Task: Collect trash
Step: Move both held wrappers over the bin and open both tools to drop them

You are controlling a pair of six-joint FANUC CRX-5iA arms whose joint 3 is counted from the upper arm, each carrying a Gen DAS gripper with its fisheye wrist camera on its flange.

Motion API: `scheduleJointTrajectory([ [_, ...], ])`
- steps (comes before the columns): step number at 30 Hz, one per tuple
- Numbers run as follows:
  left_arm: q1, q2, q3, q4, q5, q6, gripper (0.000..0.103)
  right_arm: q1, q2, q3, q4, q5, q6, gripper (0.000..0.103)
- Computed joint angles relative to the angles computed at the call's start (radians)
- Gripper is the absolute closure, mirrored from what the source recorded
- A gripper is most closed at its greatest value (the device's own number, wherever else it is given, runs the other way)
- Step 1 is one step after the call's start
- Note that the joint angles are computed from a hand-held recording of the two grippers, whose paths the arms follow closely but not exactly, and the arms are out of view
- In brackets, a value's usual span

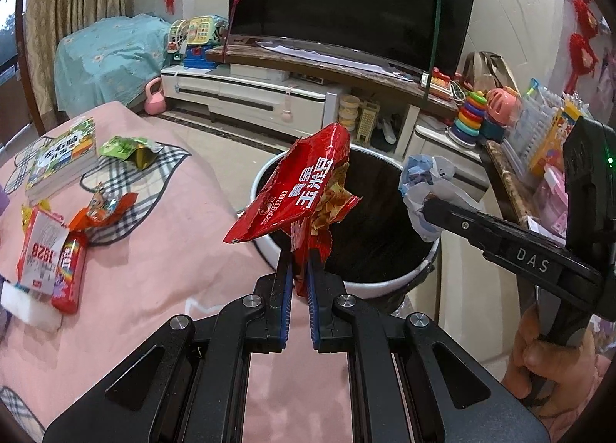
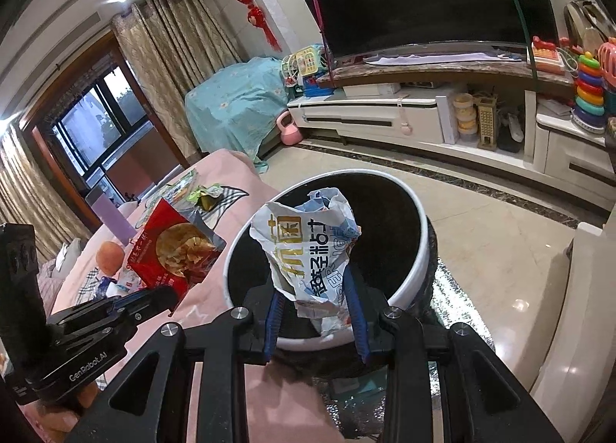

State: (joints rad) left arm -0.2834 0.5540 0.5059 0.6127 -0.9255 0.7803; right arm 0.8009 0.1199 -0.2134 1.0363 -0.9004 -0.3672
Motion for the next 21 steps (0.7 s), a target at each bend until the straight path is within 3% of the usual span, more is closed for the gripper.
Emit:
scheduleJointTrajectory([
  [21,-0.036,0.111,0.192,-0.101,-0.103,0.103,0.093,-0.039,0.016,0.044,-0.094,0.005,0.107,0.068],
])
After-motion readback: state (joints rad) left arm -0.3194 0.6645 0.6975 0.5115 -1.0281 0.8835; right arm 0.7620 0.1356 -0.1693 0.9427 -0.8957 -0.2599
